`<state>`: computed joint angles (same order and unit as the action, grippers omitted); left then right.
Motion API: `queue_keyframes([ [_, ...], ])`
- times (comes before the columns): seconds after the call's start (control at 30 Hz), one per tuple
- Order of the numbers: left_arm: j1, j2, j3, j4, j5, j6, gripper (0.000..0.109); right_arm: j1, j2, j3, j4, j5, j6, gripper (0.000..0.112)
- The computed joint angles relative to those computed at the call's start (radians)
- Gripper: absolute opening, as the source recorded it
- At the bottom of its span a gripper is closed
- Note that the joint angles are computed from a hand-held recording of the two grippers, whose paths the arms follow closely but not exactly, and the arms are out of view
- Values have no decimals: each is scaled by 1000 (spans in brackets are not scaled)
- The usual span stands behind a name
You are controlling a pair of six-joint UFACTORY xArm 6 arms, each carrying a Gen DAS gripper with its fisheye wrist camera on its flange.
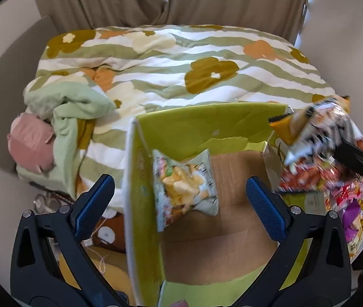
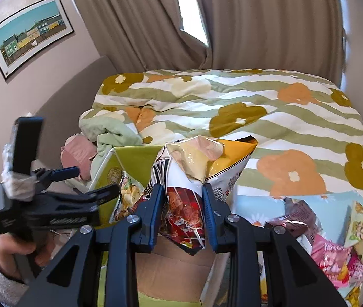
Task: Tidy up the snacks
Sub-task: 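Carry both bags over the box and release them inside with both tools, then reach the left tool to an orange cake pack while the right tool reaches a gold bag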
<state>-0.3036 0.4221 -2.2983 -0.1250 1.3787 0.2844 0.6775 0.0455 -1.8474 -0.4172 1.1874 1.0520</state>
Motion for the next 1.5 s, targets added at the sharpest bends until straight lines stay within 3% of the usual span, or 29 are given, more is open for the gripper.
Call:
queue_keyframes([
  [0.43,66,-116,151,10,-44,18,102,-79,192,-171,152,-30,-149,32],
  [0.5,73,-131,171,10,-53,17,102,-86,196,-160,164,-28,-125,69],
  [0.53,75,-138,182,13,-57,16,102,-91,203,-165,179,-16,-121,103],
  [0.77,77,-165,214,7,-48,15,102,-78,146,-78,143,-38,-74,103],
  [0.97,64,-198,212,-19,-57,-4,102,-41,122,-119,87,47,-104,103],
  [1.17,24,-355,367,-44,-129,-20,102,31,9,-95,-8,144,-68,103],
  [1.3,-44,-494,508,-46,-167,-57,102,105,-150,24,-115,187,12,103],
  [1.5,-212,-670,677,6,-197,-165,102,269,-413,194,-265,383,186,103],
])
